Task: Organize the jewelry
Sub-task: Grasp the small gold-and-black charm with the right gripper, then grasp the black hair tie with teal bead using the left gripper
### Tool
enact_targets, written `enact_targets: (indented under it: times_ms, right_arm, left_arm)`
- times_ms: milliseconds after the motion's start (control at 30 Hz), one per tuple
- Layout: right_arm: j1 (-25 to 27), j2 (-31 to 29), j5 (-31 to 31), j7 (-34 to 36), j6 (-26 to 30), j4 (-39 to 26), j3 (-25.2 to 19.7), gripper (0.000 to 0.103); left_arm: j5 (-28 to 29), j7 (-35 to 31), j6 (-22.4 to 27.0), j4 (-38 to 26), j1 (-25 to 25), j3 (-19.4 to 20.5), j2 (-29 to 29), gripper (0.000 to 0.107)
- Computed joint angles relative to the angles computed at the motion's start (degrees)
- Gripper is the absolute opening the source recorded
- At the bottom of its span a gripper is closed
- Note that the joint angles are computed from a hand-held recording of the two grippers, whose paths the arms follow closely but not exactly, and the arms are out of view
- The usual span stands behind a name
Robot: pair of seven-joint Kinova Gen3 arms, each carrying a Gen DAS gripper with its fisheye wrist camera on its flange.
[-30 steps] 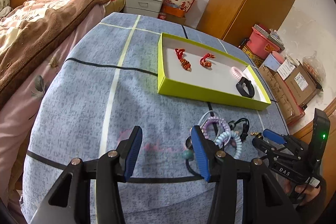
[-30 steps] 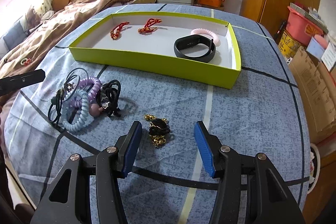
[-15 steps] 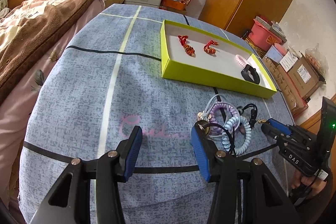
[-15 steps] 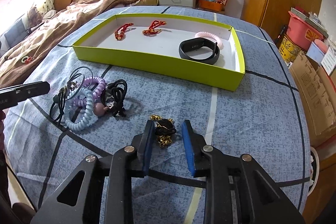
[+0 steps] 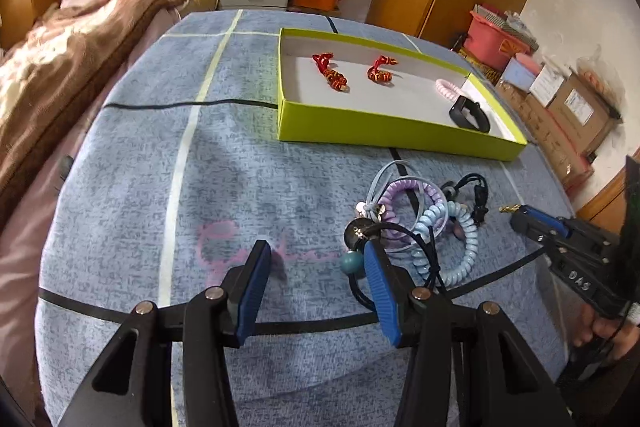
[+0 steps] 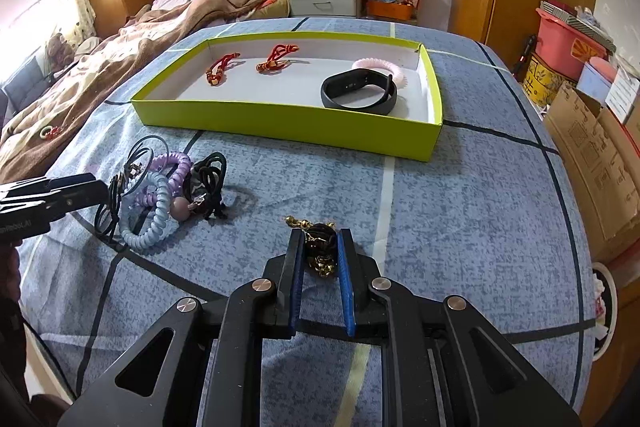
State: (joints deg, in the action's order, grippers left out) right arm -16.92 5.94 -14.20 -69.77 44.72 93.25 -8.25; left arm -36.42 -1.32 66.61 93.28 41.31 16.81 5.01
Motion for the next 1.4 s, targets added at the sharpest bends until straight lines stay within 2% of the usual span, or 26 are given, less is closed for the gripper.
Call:
enact_targets:
  times_ms: [267, 500, 600, 700, 867, 1133, 1400]
  right_arm:
    - [0.34, 0.26, -1.0, 0.07, 0.48, -0.36, 0.09, 0.017]
    - [0.47, 0.18, -1.49, 0.12, 0.29, -0.09, 0.08, 0.017]
    - [0.43, 0.15, -1.53, -0.12, 0.15, 0.01, 0.07, 0.017]
    - [0.71, 0.19, -2.26, 0.19, 0.37, -0.04, 0.11, 0.017]
    - [0.77, 0.11, -2.46, 0.23, 0.24, 0.17, 0.12, 0.017]
    - [0.97, -0.18, -2.74, -0.03, 0.07, 0.4, 0.28, 0.017]
    - [1.1, -0.46, -3.49, 0.27, -0.17, 0.24, 0.25, 0.017]
  left_arm:
    - [-2.18, -6.14, 9.63, -6.64, 3.86, -1.28, 5.88, 0.051]
    - [-2.26, -7.94, 9.73, -7.22, 4.62, -2.96, 6.29, 0.051]
    - [-2.4, -7.02, 7.4, -5.44, 3.41, -2.2, 5.05, 0.049]
    - [-2.33, -6.9, 8.95, -5.84, 4.31, -3.05, 5.04, 0.013]
    - [-2.25, -5.05, 7.3, -3.59, 3.82, -2.5, 3.26, 0.014]
    - [-3.16, 0.54, 7.43, -1.06, 3.25, -1.17, 1.13, 0.013]
    - [-4.4, 2.87, 6.72, 0.48, 1.87, 0.53, -0.42, 0.013]
